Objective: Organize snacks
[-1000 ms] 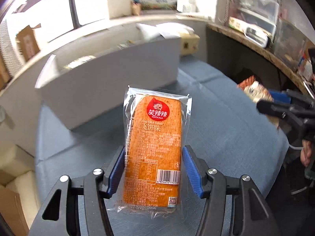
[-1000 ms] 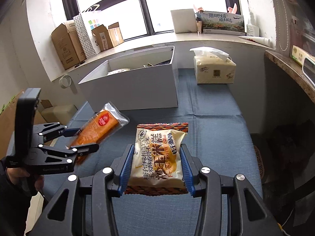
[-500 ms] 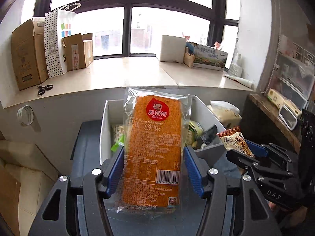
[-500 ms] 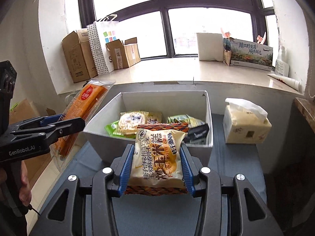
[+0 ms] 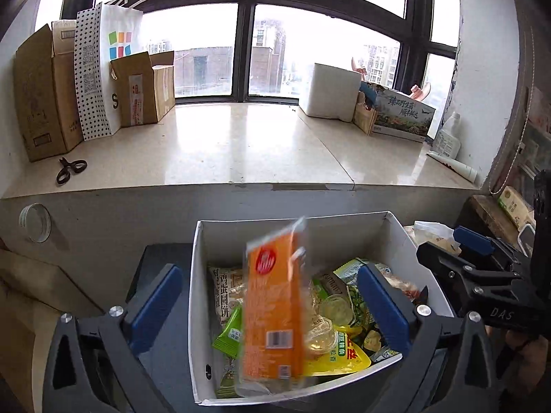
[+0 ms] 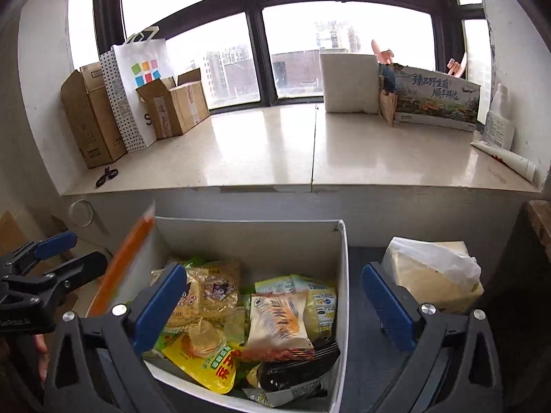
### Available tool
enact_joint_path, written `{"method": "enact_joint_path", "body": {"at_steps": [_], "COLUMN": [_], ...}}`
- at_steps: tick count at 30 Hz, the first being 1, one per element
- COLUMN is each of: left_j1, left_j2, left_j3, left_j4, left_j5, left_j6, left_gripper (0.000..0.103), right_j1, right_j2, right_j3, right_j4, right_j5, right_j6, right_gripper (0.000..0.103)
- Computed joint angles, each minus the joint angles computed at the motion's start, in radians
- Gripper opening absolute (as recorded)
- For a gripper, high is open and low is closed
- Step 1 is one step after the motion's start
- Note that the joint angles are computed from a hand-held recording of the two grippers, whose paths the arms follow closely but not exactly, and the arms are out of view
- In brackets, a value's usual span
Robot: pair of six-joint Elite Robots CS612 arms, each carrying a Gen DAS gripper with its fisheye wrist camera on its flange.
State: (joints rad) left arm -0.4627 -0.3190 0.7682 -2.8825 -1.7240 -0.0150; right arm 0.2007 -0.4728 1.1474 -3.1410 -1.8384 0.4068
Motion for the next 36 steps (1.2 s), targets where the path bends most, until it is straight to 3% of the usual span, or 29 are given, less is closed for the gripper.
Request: {"method": "enact_joint_path", "body": {"at_steps": [5,11,15,18,24,29,32,36], "left_j1": [-0.003,-0.006,-0.021,-0.023,-0.040,-0.028,-0.038,-0.022], "left_j2": [-0.017,-0.076,-0.143,-0.196,-0.288,-0.350,-0.373,-0.394], "left_j3": [0.042,0.165,0.318,0.420,0.589,0.693,0.757,0.816], "left_j4": [-0.040,-0.160,-0.361,-0.439,-0.525,-0.521,-0.553,-0.523], "left_j5": [0.016,0.046,0.119,0.104,0.161,0.070,0.134,0.032], "left_j6": [0.025,0.016,0.061,0.054,0.043,-0.005,0.009,0.000], "left_gripper": [0.103,0.103,0.103,0.103,0.103,0.103,0.103,0.103], "right_j1": [0.000,0.019,0.042,0.058,0.083,0.103,0.121,0.137], "right_j2": [0.002,-0.008,-0.033,-0.061,-0.127,-0.181,-0.198,-0.217], "right_j3": [0.005,0.029,0.075,0.115,0.226,0.324,0.382,0.454], "right_j4": [0.023,0.002,-0.075,-0.129,-0.223,-0.243,-0.302,-0.354], "right_j5": [-0.025,-0.087,-0.159,-0.175,-0.120,-0.074,-0.067,-0.015], "right_j6": [-0.001,-0.049,-0.083,-0.112,-0.121,-0.081,-0.047,0.047], "right_gripper": [0.103,0.103,0.103,0.103,0.103,0.103,0.103,0.103]}}
